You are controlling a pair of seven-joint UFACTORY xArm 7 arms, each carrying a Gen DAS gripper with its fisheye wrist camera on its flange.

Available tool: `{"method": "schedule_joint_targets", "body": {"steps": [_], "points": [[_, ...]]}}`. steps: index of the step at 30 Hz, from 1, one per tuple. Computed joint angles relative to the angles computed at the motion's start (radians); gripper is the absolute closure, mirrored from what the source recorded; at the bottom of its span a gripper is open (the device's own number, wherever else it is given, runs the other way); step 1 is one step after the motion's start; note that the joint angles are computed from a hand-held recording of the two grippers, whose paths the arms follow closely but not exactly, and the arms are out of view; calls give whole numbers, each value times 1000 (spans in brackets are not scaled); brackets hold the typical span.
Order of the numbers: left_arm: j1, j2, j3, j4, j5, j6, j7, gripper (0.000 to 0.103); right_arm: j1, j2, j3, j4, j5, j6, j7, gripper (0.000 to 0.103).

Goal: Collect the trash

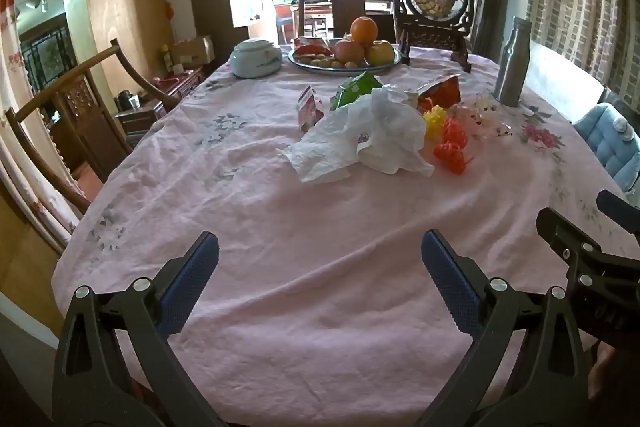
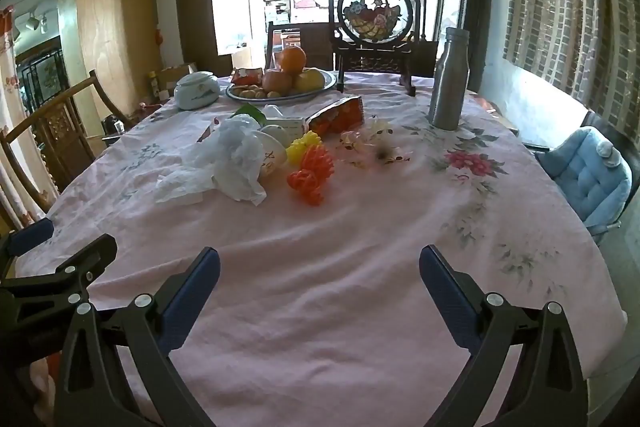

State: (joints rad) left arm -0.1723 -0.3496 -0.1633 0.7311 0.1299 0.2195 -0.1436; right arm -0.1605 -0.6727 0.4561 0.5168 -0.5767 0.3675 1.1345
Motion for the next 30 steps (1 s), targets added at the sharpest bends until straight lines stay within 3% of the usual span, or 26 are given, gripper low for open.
{"method": "schedule_joint_targets", "body": {"steps": [30], "points": [[-4, 7, 2, -11, -5, -11, 2, 6, -4, 22, 10, -1, -20, -16, 33, 5]]}}
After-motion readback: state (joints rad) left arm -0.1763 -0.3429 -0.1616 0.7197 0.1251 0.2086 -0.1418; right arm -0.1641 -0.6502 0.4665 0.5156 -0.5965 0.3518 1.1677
